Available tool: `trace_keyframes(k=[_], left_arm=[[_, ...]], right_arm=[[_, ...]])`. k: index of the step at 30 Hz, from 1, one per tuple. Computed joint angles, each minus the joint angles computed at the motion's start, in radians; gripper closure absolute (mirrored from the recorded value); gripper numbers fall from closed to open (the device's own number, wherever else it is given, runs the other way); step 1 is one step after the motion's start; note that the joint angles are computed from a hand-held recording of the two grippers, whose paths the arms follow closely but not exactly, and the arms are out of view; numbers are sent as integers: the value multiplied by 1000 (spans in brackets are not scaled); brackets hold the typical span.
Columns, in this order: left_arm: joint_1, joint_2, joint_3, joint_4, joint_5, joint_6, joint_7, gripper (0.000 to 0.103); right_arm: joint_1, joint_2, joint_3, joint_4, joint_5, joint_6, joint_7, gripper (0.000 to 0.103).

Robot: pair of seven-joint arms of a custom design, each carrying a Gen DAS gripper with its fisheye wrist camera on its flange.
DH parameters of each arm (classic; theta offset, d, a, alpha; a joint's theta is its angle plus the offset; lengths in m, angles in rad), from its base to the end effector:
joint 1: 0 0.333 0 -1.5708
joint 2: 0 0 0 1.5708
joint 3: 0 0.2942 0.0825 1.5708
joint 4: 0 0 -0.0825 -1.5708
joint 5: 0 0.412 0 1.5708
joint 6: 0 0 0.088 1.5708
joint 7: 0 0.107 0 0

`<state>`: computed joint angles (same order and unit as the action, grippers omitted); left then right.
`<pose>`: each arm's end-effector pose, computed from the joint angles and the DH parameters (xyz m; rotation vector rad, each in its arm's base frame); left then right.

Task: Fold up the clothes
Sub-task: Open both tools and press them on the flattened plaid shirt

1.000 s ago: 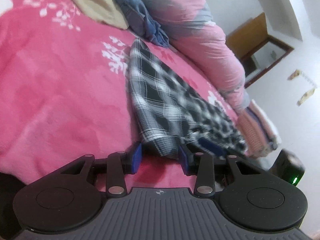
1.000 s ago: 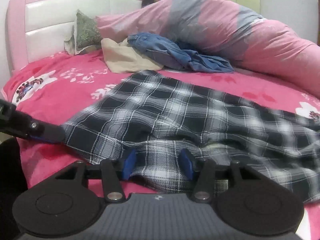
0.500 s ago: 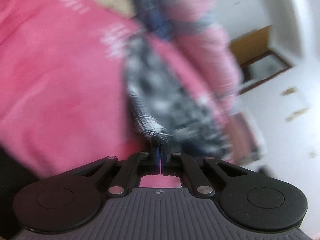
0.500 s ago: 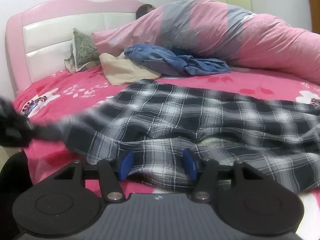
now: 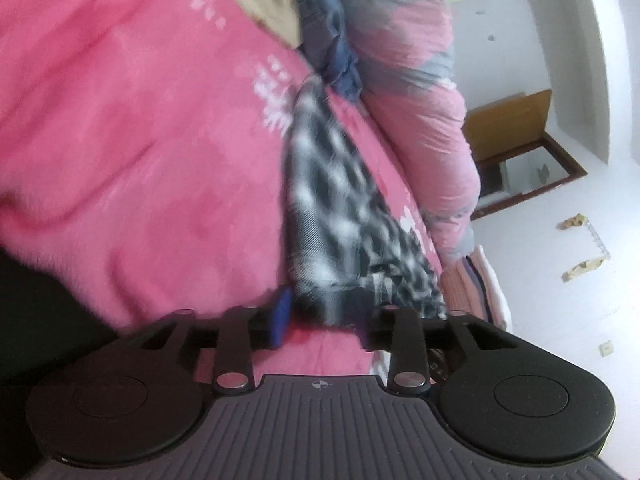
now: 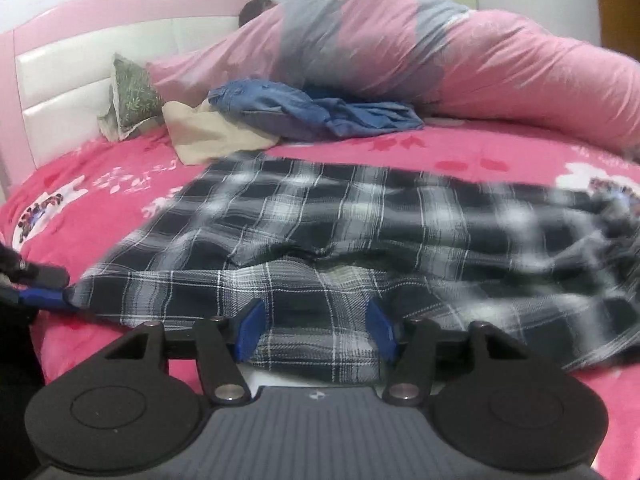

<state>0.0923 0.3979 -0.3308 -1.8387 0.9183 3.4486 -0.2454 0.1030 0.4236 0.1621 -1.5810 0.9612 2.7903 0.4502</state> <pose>0.6338 -0.2225 0.4156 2.2850 -1.1573 1.6849 0.7219 0.1390 0.4387 -1.9146 1.0687 -0.4804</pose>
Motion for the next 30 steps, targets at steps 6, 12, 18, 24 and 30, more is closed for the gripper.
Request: trace_keyframes(k=[6,12,18,24,30], left_arm=[[-332,-87,318,-24,-234,-99,229,49],[-367,-73,265,140,-215,-523,423,37],[-418,91,203,451,-218,-862,660,12],[-504,224,241,645,-193,-986,671,0],[-559,358,250,869,-256,-1199,760,0]], right_arm=[[-48,-84,53,-77,245,36,-238,34],[-4,-116,-16,-100,220,60,-115,17],[20,-100,-52,-81,115,161,10,0],[10,-61,-95,-20,-73,80,275,0],[60,-43,-151,-53,-179,289,347,0]])
